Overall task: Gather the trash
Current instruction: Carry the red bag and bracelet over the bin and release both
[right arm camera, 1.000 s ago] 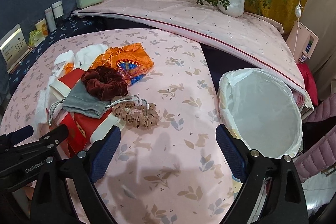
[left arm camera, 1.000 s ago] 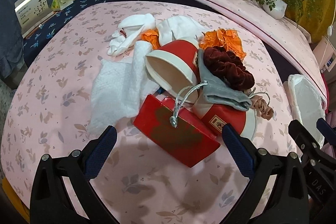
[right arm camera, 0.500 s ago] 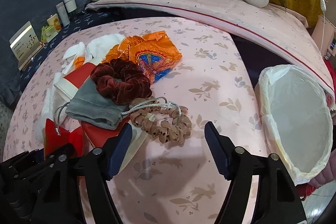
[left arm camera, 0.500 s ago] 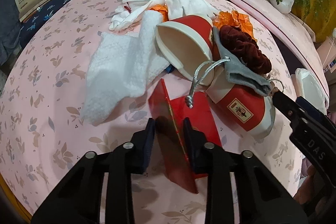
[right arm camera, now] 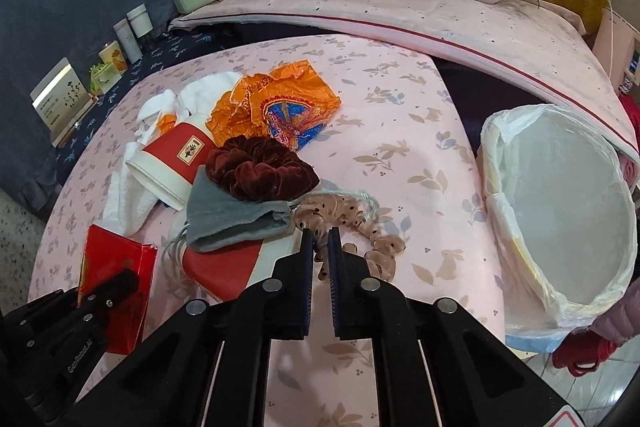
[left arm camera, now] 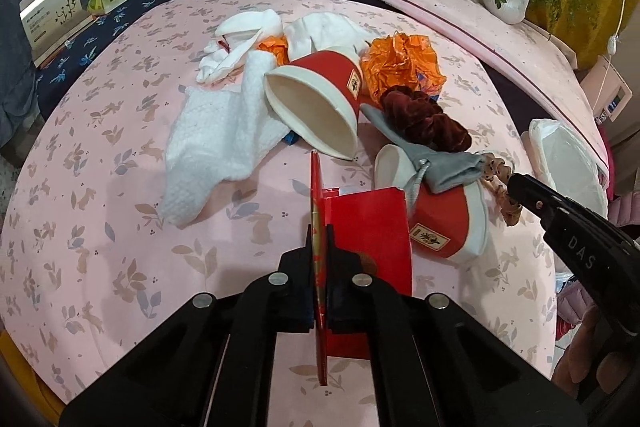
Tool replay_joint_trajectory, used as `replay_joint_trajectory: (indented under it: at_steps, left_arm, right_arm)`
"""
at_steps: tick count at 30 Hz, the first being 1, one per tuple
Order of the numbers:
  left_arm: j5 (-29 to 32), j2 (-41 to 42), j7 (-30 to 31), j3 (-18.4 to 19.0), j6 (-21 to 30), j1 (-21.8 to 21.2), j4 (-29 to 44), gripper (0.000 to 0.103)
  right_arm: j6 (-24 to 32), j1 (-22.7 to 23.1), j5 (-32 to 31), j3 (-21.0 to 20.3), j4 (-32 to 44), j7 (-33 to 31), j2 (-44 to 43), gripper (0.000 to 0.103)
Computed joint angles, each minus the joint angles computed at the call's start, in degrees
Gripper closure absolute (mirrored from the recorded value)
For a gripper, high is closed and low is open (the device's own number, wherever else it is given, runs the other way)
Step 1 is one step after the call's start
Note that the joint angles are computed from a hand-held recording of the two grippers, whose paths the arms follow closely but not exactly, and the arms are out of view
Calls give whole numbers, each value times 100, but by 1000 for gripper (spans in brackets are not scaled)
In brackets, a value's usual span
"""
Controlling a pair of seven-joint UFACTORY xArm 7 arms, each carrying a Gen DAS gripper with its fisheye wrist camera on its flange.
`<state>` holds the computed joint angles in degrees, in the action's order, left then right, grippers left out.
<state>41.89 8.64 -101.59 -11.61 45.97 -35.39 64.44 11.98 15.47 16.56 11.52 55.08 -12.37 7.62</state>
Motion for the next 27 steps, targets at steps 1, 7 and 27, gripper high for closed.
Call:
replay_joint_trajectory:
  at_steps: [1,7,27]
  left_arm:
    - [27,-17,-7,-10,49,-23,26,101]
    - [227,-38,-25,-112,354,-186,318,101]
    - [420,1639,1271,355,685,-1098,3006,101]
  right_arm:
    - [-4,-45,104,28,-55,-98,-91,96]
    - [-75,-56,965,-68,-418,-814,-721,97]
    - [-135,-58,1750,-1060,-832,-1722,-1411,97]
